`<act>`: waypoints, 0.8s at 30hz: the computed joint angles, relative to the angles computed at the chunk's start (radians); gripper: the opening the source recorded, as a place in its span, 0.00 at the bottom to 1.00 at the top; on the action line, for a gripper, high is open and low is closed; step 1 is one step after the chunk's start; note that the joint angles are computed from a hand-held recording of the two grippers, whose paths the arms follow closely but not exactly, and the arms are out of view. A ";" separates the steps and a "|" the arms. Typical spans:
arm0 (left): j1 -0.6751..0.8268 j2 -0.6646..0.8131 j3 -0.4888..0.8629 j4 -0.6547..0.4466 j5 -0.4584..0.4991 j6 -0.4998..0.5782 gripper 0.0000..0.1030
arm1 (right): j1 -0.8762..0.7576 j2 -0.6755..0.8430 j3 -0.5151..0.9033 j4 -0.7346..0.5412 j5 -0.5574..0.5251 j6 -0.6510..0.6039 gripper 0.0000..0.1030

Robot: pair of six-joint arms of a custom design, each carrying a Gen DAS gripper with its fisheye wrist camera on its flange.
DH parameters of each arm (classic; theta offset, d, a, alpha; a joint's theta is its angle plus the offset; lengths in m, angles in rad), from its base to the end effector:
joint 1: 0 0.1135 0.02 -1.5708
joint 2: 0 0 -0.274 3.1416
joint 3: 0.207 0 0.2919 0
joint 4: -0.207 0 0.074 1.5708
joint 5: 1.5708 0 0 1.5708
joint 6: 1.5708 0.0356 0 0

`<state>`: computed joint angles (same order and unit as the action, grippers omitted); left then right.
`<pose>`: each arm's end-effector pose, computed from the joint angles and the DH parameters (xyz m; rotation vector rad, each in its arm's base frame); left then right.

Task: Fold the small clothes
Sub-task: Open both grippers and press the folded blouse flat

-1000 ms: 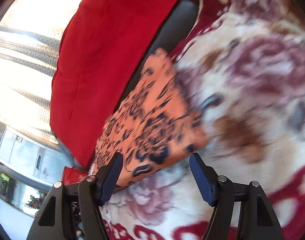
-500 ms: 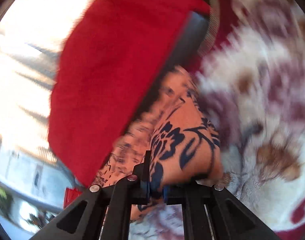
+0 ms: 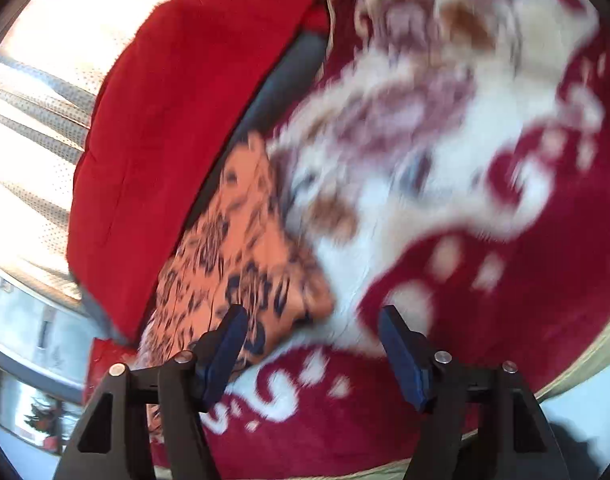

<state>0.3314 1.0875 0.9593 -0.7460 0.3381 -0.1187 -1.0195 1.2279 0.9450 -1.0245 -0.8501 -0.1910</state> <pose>0.2428 0.0711 0.2966 -0.3903 2.3712 -0.3146 0.1508 -0.1941 0.2553 0.8207 2.2183 0.7009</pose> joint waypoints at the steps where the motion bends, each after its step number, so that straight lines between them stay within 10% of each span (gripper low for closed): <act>1: -0.002 0.025 0.026 0.010 0.005 -0.002 0.63 | -0.007 0.006 0.023 -0.004 0.002 -0.007 0.69; 24: -0.111 0.348 0.240 0.015 0.059 0.036 0.63 | 0.291 0.263 0.317 0.187 0.112 0.122 0.69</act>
<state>0.2205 1.4353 1.1994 -0.7311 0.3966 -0.0825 -0.7286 1.4912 1.2621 -0.8374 -0.7383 -0.0689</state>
